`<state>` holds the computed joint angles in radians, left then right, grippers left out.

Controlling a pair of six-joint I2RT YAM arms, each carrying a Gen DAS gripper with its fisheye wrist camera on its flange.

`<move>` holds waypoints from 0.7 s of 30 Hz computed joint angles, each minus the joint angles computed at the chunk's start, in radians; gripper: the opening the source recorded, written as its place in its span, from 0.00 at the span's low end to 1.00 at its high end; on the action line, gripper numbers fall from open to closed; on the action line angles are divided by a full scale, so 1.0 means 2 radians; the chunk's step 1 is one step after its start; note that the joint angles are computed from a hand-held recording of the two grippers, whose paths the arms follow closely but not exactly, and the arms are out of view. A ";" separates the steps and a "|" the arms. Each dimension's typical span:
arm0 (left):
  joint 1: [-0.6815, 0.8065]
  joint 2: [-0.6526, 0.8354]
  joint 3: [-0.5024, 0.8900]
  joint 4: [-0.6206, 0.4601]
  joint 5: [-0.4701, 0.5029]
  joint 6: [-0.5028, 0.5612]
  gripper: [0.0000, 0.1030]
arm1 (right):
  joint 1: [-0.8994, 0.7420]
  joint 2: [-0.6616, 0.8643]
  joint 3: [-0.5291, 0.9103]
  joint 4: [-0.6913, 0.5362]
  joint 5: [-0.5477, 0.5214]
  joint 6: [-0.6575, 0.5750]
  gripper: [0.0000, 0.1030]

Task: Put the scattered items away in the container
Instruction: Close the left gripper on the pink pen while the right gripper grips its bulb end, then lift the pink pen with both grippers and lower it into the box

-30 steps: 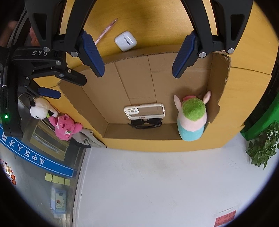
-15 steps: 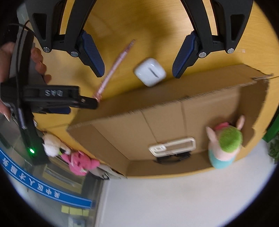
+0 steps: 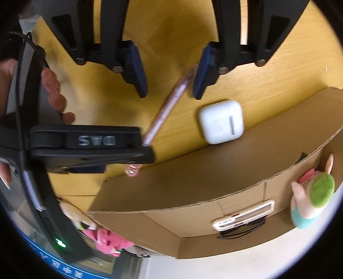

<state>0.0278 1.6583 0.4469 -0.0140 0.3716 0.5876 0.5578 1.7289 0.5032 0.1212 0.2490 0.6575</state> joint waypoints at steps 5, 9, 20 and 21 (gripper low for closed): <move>-0.009 -0.016 -0.007 -0.015 -0.009 0.008 0.13 | 0.019 0.007 0.011 -0.010 0.018 -0.009 0.83; -0.015 -0.027 -0.014 -0.033 -0.001 0.018 0.11 | 0.026 0.006 0.016 -0.015 0.024 -0.015 0.56; -0.021 -0.060 -0.039 -0.062 0.017 0.011 0.09 | 0.011 -0.013 -0.007 0.010 -0.012 -0.003 0.26; -0.018 -0.060 -0.038 -0.066 0.019 0.011 0.09 | 0.010 -0.017 -0.012 0.013 -0.017 -0.001 0.26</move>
<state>-0.0081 1.5376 0.3704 -0.1468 0.4105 0.6091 0.5772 1.6941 0.4802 0.1469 0.2144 0.6563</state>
